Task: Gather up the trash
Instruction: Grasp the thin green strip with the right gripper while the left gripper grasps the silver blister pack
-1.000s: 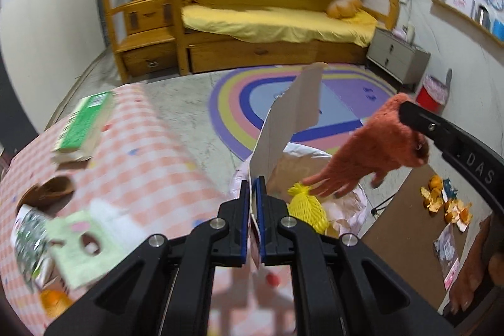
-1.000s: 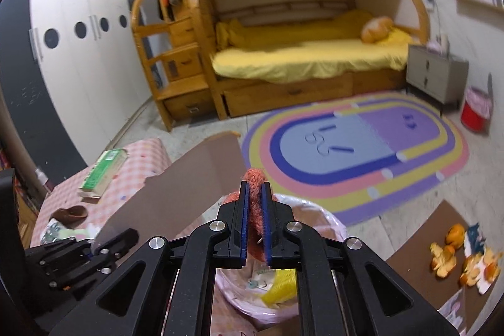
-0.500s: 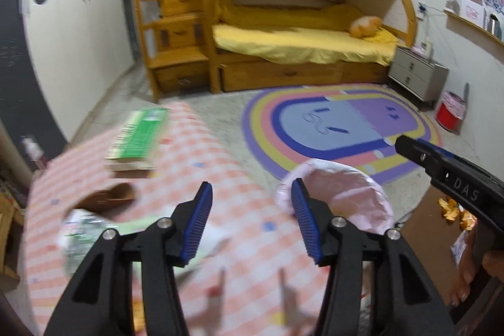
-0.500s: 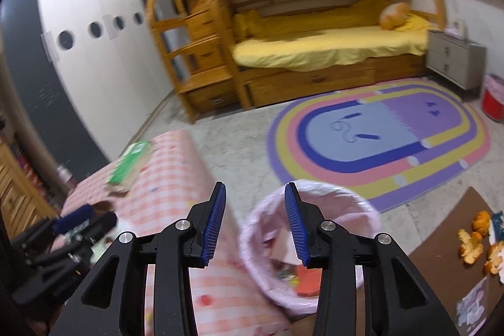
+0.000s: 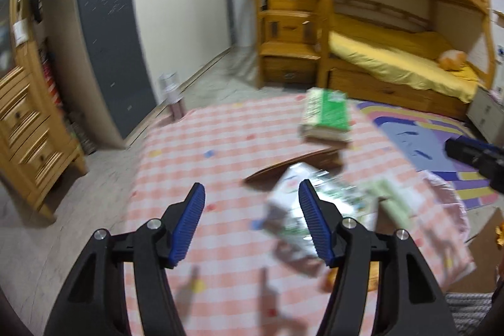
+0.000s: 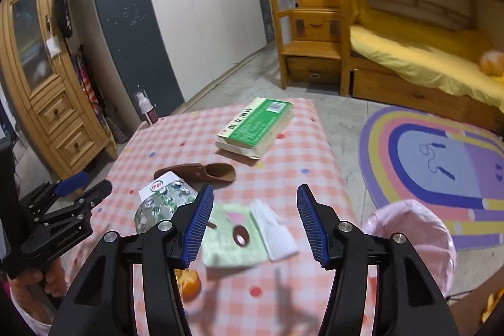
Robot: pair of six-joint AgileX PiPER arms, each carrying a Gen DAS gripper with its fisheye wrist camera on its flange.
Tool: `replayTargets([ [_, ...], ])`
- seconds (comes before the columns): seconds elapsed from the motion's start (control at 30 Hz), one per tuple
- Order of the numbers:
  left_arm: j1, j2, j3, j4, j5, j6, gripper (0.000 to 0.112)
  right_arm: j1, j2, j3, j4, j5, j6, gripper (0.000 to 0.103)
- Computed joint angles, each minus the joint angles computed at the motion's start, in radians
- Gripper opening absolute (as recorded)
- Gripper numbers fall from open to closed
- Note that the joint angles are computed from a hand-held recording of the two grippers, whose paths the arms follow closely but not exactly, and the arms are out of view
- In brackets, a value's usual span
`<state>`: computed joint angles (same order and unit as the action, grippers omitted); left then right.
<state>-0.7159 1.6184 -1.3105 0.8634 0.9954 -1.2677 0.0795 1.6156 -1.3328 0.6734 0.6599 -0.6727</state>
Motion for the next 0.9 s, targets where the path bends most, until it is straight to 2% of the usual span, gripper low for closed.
replayTargets([
  [0.07,0.039,-0.02,0.032,-0.03,-0.022,0.012,0.06,0.01,0.012,0.022,0.004,-0.03,-0.008,0.056],
  [0.17,0.062,-0.042,0.063,-0.047,-0.053,0.03,0.06,0.03,0.028,0.025,-0.089,-0.056,0.049,0.056],
  [0.33,0.063,-0.045,0.092,-0.051,-0.069,0.043,0.061,0.031,0.034,0.037,-0.103,-0.032,0.019,0.056],
  [0.67,0.009,0.032,0.014,-0.052,-0.038,0.036,0.065,0.037,0.012,0.1,-0.134,-0.018,-0.047,0.058],
  [0.9,-0.016,0.069,-0.031,-0.053,-0.028,0.035,0.065,0.045,0.002,0.127,-0.094,0.01,-0.108,0.06],
])
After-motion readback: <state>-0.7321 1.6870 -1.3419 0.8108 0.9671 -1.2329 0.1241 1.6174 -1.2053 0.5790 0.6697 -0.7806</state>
